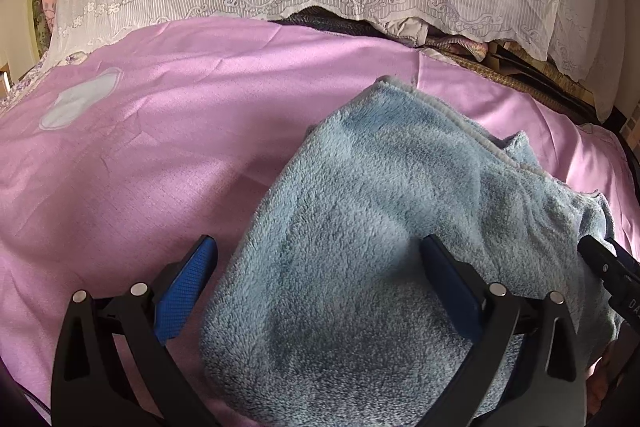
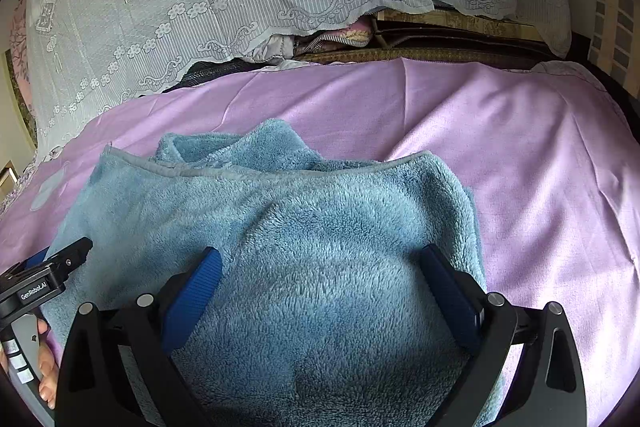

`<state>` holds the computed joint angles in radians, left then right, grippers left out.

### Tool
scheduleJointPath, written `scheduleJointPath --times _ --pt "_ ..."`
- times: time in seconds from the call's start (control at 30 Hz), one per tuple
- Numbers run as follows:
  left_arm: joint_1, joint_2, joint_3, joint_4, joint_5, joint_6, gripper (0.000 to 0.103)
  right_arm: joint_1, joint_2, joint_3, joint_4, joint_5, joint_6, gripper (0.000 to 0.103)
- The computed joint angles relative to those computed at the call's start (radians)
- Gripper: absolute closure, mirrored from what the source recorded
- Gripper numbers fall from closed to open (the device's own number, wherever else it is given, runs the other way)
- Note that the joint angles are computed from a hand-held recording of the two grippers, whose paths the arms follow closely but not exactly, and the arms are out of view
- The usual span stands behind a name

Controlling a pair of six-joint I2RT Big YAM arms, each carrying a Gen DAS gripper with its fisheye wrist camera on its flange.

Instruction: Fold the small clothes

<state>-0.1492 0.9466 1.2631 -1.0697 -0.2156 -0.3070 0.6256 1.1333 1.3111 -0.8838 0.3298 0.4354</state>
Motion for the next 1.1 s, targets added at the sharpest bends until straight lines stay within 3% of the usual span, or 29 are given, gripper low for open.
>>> scheduleJointPath --times 0.23,0.37,0.57,0.63,0.7,0.83,0.97,1.1 --pt "-0.050 -0.034 -0.011 -0.015 -0.019 0.043 0.004 0.010 -0.035 -0.026 0.016 0.022 0.016 0.003" --pt "-0.075 -0.069 -0.025 -0.003 -0.040 0.049 0.004 0.064 -0.151 -0.121 0.117 0.109 0.040 0.003" --pt "-0.130 -0.111 -0.046 -0.004 -0.088 0.060 0.004 0.109 -0.211 -0.154 0.027 0.103 0.105 0.003" --pt "-0.150 -0.082 -0.036 -0.048 -0.104 0.071 0.004 0.108 -0.223 -0.159 -0.009 0.077 0.134 0.003" --pt "-0.135 -0.034 -0.015 -0.112 -0.064 0.078 0.004 0.087 -0.223 -0.162 -0.042 0.017 0.162 0.003" --pt "-0.083 -0.047 -0.025 -0.099 0.030 0.069 0.004 0.064 -0.247 -0.186 -0.016 -0.036 0.174 0.003" --pt "-0.125 -0.075 -0.036 -0.079 -0.052 0.060 0.004 0.048 -0.309 -0.226 0.060 -0.042 0.199 0.003" --pt "-0.194 -0.104 -0.034 -0.079 -0.124 0.044 0.004 -0.061 -0.336 -0.245 0.069 -0.189 0.267 0.003"
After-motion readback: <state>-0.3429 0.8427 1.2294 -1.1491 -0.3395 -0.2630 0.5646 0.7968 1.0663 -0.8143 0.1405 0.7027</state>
